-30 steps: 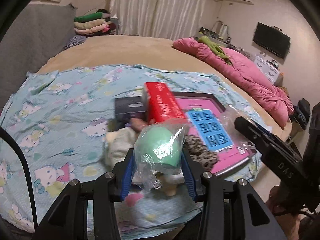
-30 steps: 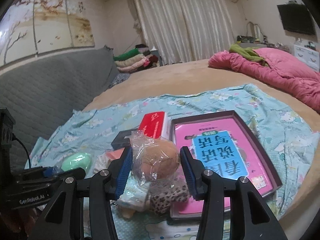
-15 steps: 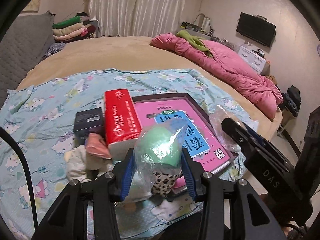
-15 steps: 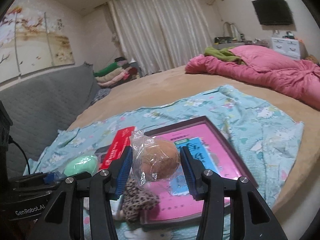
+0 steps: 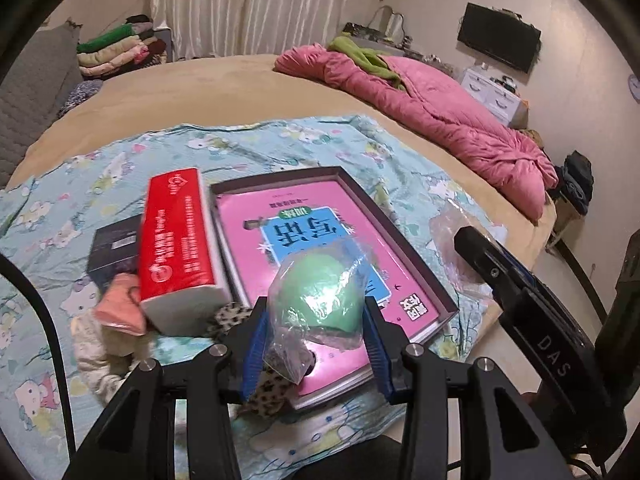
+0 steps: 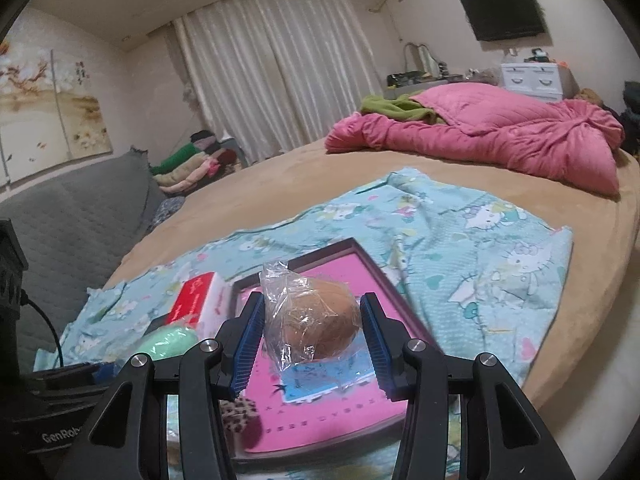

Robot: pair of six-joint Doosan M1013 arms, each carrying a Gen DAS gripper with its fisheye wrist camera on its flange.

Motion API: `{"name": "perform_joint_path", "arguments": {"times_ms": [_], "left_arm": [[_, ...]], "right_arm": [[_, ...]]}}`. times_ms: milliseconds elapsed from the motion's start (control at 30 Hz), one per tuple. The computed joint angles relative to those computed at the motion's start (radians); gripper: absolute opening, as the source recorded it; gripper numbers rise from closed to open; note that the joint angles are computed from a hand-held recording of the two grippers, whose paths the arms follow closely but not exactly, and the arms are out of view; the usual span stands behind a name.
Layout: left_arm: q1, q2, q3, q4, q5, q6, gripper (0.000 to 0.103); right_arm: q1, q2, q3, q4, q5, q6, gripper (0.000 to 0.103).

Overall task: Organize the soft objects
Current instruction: 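Lift both bagged balls and carry them over the pink book tray with both tools, then lower the green ball onto the pink book with the left tool while the right tool releases the peach ball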

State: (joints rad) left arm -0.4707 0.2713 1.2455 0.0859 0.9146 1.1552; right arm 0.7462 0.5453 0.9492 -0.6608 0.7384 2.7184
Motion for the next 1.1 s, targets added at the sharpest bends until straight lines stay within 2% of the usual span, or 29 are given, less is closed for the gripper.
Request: {"name": "perform_joint_path", "arguments": {"times_ms": [300, 567, 1100], "left_arm": [[-0.010, 0.070, -0.058, -0.032, 0.068, 0.047, 0.045], [-0.016, 0.114, -0.081, -0.058, 0.110, 0.072, 0.045], [-0.025, 0.135, -0.079, -0.065, 0.143, 0.114, 0.045]], "right_arm": [[-0.028, 0.002, 0.009, 0.077, 0.028, -0.014, 0.050], [-0.043, 0.026, -0.013, 0.133, 0.092, -0.079, 0.050], [-0.063, 0.082, -0.073, 0.237, 0.196, -0.184, 0.050]]}}
